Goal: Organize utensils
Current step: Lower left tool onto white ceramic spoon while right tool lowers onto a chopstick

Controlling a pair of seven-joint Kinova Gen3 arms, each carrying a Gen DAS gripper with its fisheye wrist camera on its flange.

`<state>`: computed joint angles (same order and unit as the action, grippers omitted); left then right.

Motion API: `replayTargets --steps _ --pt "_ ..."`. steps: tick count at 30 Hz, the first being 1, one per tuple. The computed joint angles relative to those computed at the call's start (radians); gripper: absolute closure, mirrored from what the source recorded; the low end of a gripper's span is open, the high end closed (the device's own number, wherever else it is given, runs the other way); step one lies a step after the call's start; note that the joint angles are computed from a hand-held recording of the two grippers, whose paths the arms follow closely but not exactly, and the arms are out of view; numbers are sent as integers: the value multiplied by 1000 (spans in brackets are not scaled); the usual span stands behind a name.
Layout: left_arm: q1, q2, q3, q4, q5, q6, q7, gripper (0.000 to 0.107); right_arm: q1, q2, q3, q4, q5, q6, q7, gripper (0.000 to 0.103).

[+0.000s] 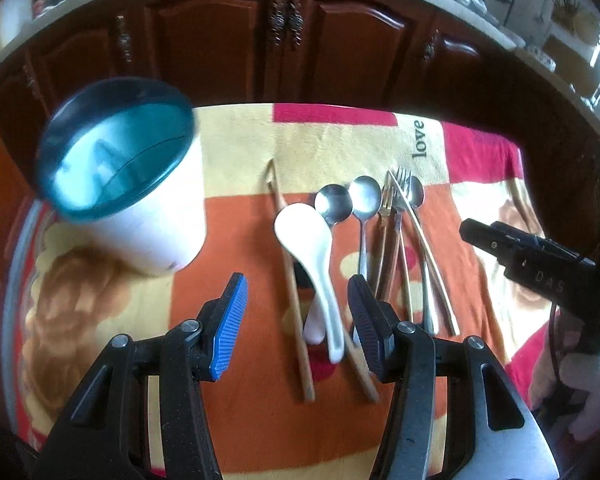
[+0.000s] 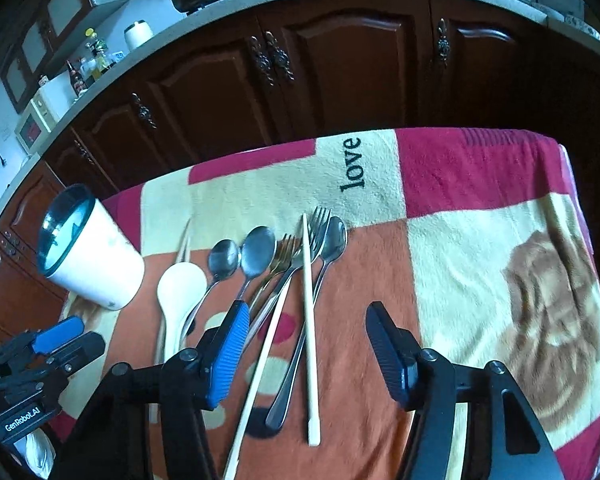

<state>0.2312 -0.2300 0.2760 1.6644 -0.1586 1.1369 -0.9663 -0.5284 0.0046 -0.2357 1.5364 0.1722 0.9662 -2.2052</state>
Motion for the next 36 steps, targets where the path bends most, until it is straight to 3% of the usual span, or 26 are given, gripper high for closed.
replayTargets --steps 11,22,25,32,36 --pt "52 193 -46 -104 -41 8 -74 56 43 56 39 5 -105 -67 125 43" --pt "88 288 -100 -154 -46 31 -119 56 58 116 54 -15 -164 -78 219 43" --pt "83 303 -114 -165 -19 39 -149 56 66 145 56 -34 -198 -67 260 53" --pt "71 316 -130 -172 10 37 -188 91 46 216 68 -103 -181 -43 275 76" --pt "53 303 -136 -162 58 11 -225 101 31 238 77 -126 -160 -36 279 89"
